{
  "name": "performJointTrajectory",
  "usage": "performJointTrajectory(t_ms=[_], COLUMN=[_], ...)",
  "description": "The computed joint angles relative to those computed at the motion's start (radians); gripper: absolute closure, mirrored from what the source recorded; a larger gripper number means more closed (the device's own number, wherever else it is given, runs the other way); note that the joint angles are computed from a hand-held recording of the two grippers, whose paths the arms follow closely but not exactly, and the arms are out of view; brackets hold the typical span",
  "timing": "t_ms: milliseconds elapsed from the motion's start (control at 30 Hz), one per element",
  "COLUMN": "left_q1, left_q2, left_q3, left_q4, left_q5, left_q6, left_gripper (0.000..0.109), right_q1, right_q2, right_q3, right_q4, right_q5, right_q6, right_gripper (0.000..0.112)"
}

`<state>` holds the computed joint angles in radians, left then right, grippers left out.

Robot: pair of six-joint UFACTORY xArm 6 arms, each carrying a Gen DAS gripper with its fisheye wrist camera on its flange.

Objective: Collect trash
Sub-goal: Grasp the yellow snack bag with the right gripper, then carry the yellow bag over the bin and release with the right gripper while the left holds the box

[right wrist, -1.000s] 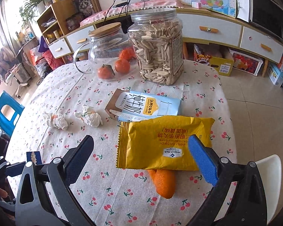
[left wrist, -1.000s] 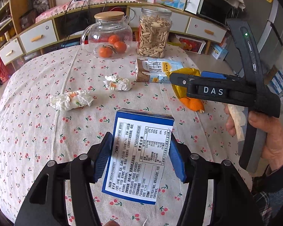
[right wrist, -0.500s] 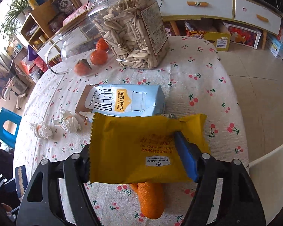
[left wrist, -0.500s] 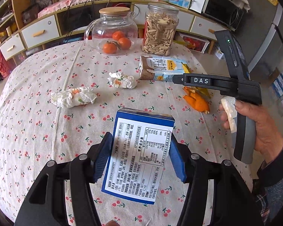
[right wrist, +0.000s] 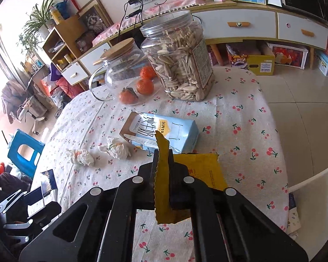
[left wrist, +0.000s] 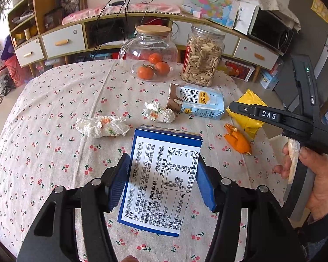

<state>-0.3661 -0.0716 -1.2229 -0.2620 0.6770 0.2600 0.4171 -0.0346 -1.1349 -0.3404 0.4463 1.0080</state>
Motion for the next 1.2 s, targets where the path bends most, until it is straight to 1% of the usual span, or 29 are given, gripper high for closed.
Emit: performJointTrajectory(t_ms=[167,367,500,600,833,1000,1200], left_q1=[0.003,0.005,0.007,0.004,-0.016,-0.031,-0.072], left_q2=[-0.015,-0.024,-0.033,-0.044,-0.073,-0.101,-0.137], left_q3=[0.015,0.027,0.040,0.054,0.094,0.125,0.165], left_q4=[0.002,0.010,0.020,0.027,0.071,0.084,0.127], left_q5=[-0.063,-0.120,-0.160,-0.194,-0.255,-0.275,-0.329], left_q6=[-0.029,-0.071,-0.112,-0.135,-0.180,-0.219,-0.275], left_gripper=[0.051,0.051,0.051,0.051,0.051,0.051,0.051], right_q1=[0.030,0.062,0.091,0.104,0.132,0.134,0.128], right_q2=[-0.034,-0.084,-0.114,-0.135,-0.182,-0.235,-0.316], right_q3=[0.006,0.027,0.027,0.035,0.058,0.095,0.153], right_q4=[-0.043,-0.088,-0.159,-0.177,-0.234,-0.272,-0.322], right_q5=[-0.018,-0.062,-0.064,-0.066,-0.032,-0.016,0.014], right_q6=[0.026,0.053,0.092,0.097,0.115,0.143,0.184], right_gripper=[0.107,0.107,0.107,0.107,0.107,0.107,0.107])
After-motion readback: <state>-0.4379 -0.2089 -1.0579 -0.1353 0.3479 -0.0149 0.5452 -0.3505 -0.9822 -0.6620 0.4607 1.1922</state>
